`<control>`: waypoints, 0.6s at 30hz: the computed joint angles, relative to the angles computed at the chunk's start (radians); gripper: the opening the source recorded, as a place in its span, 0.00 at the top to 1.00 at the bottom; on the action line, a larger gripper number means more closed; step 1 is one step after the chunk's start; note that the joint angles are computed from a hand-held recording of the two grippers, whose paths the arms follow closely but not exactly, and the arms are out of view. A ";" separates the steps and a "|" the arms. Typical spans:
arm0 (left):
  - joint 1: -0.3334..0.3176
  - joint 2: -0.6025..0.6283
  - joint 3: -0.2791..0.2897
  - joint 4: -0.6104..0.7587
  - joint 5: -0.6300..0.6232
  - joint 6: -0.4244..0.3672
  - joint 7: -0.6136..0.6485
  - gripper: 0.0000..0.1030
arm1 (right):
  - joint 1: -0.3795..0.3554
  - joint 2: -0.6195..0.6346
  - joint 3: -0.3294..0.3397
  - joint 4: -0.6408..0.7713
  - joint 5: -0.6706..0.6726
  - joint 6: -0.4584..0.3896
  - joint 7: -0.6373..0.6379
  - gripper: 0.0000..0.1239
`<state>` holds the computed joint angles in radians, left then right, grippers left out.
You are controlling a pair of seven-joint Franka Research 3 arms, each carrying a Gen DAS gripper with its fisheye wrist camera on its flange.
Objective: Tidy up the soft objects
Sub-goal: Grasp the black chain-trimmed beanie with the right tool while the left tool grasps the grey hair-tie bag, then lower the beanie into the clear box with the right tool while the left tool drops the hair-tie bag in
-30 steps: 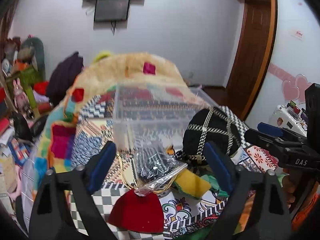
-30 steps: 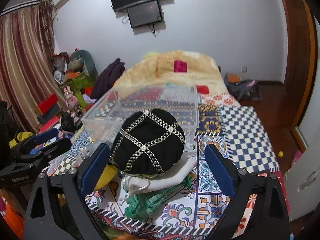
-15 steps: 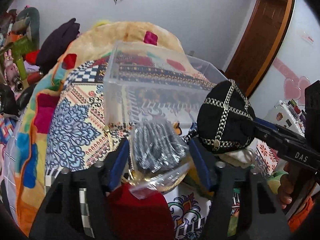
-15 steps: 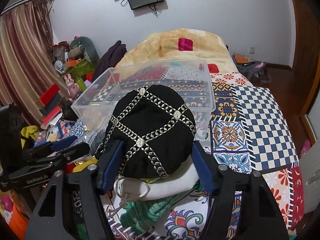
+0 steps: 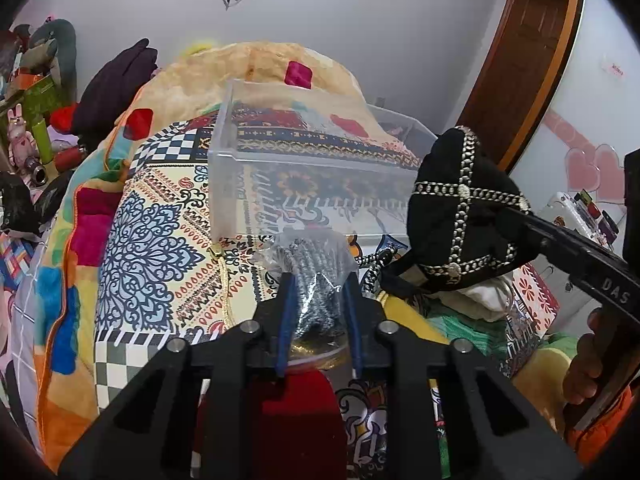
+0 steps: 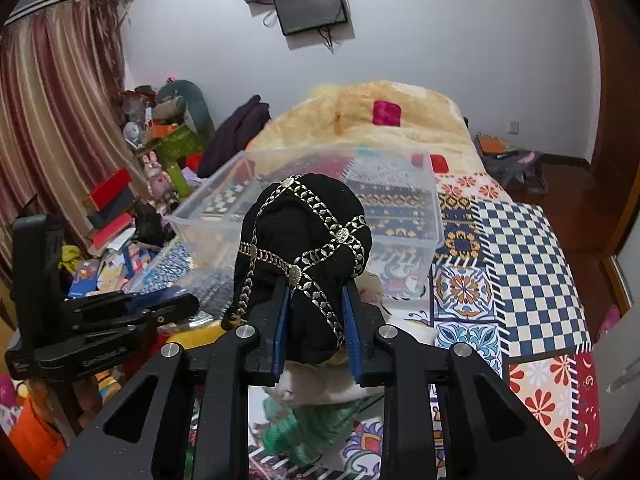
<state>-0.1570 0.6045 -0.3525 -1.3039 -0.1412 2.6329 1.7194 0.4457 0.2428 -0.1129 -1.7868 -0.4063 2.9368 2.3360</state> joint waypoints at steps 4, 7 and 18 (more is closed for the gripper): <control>0.019 -0.021 -0.014 -0.022 -0.023 0.025 0.010 0.81 | 0.023 -0.016 -0.022 -0.008 -0.058 0.033 0.045 0.83; 0.034 -0.048 -0.028 -0.052 -0.044 0.059 0.028 0.81 | 0.029 -0.024 -0.031 -0.008 -0.089 0.064 0.069 0.83; 0.067 -0.091 -0.065 -0.059 -0.099 0.155 0.099 0.81 | 0.025 -0.009 -0.048 0.038 -0.112 0.135 0.106 0.83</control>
